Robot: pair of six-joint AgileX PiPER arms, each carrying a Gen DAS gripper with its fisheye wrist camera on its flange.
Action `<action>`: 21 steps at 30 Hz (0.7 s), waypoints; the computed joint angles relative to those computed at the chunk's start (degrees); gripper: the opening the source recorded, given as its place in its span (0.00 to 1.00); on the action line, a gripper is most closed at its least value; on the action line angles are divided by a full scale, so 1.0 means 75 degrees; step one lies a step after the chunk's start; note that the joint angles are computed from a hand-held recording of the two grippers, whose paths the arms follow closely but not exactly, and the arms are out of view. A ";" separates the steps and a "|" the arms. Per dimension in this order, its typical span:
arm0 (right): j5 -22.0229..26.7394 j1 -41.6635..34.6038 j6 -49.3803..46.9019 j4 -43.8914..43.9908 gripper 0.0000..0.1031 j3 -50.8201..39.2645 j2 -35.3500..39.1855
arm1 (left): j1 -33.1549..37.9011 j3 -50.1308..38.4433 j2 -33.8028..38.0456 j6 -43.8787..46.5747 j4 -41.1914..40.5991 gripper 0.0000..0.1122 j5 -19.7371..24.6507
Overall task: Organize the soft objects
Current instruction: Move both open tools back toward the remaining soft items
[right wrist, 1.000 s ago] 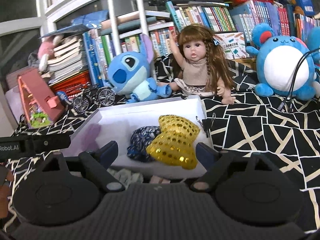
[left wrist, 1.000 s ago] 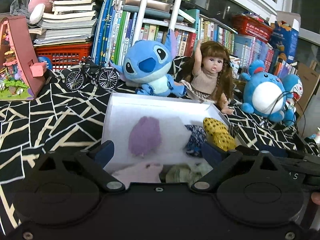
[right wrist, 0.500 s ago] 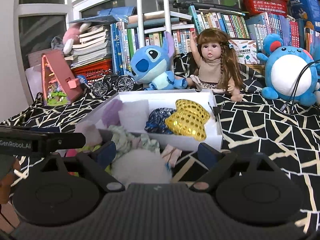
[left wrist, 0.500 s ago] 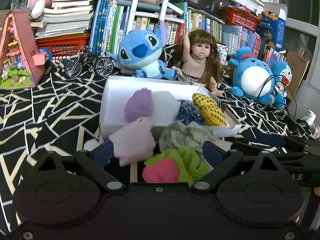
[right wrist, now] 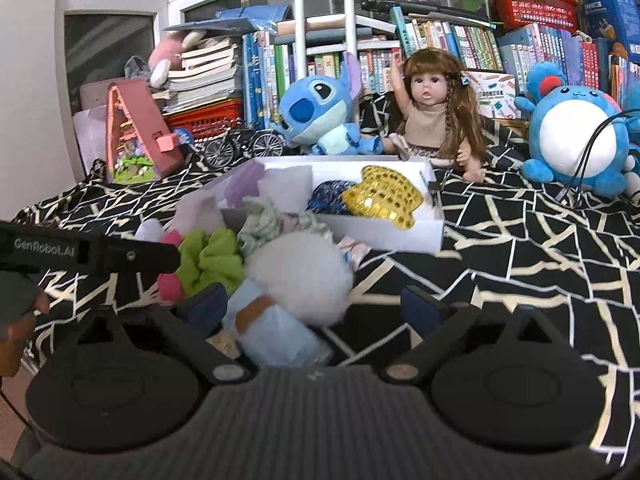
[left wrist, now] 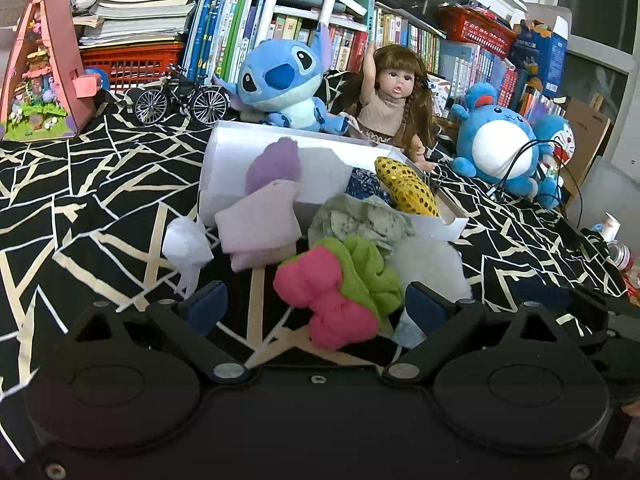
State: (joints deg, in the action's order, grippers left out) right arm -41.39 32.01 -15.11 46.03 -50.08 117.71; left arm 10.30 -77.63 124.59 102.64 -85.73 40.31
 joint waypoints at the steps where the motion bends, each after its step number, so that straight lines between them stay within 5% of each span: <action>1: -0.0049 0.0051 -0.0001 0.0027 0.95 0.0030 0.0020 | 0.0009 0.0072 -0.0024 0.0068 -0.0051 0.85 -0.0009; 8: -0.0223 0.0309 -0.0141 0.0380 0.94 0.0065 0.0184 | -0.0014 0.0231 -0.0030 0.0166 -0.0144 0.85 -0.0057; 17: -0.0041 0.0317 -0.0210 0.0497 0.80 0.0090 0.0213 | -0.0173 -0.0095 0.0181 -0.0446 0.0217 0.77 -0.0059; 21: 0.0108 0.0304 -0.0271 0.0525 0.72 0.0001 0.0275 | -0.0288 -0.0233 0.0265 -0.0721 0.0344 0.56 -0.0167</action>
State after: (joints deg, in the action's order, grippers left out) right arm -40.58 34.29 -17.15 49.96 -50.07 119.78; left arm 8.14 -79.37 126.57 97.23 -83.15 39.06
